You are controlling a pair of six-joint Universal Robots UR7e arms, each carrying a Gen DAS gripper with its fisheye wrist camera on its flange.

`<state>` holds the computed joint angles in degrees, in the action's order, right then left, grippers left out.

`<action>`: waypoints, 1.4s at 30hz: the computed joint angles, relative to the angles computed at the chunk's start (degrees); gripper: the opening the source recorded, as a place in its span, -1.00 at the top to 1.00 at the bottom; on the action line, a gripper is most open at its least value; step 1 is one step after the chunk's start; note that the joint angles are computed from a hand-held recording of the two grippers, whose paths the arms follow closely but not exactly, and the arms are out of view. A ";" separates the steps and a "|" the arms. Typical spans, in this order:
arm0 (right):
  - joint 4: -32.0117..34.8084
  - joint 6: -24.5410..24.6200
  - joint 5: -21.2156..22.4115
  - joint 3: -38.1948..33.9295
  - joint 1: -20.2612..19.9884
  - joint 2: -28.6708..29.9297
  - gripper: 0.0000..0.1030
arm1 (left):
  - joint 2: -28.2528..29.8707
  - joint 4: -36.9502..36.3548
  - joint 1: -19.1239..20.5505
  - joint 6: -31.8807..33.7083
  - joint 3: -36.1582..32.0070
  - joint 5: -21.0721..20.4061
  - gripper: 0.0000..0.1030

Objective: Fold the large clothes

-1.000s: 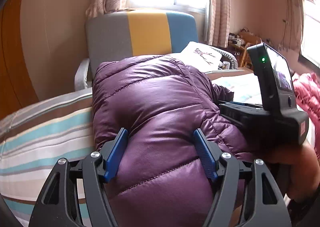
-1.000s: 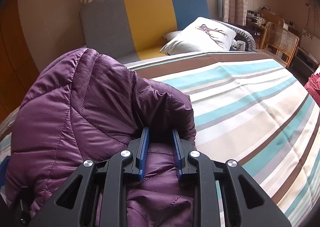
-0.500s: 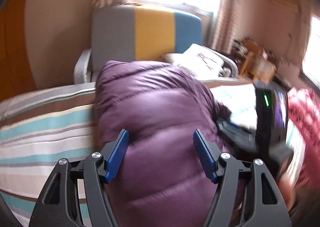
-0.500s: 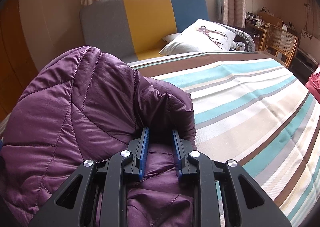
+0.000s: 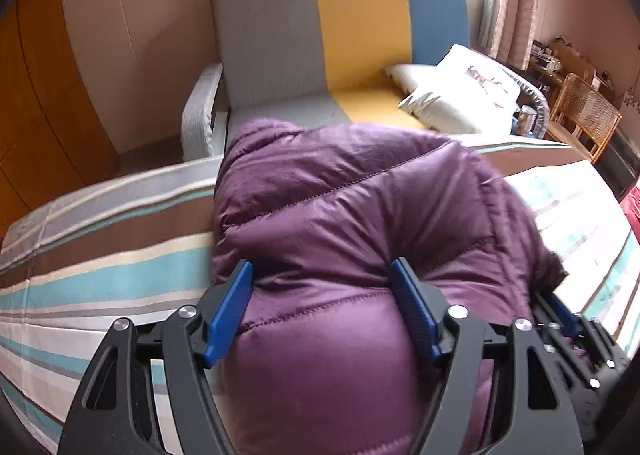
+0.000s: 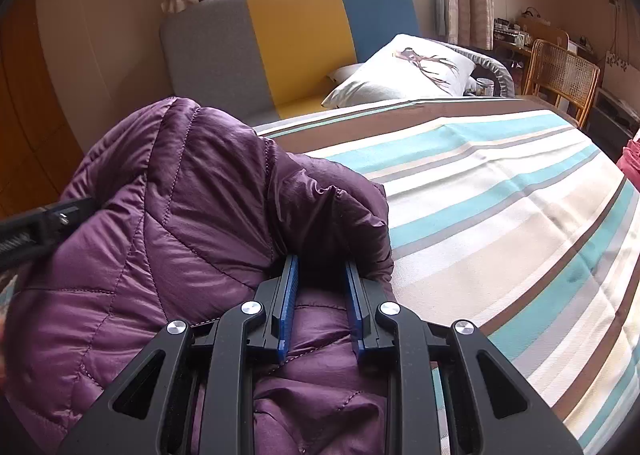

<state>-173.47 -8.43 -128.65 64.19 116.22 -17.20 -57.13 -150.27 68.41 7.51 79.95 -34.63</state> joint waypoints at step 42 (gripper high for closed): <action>11.70 -7.72 4.51 -15.54 -1.66 6.86 0.56 | 4.44 -7.27 2.06 6.18 -2.59 1.79 -0.89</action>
<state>-161.77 -16.15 -124.14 48.65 114.55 -10.34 -52.69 -157.53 70.46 13.69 77.36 -32.85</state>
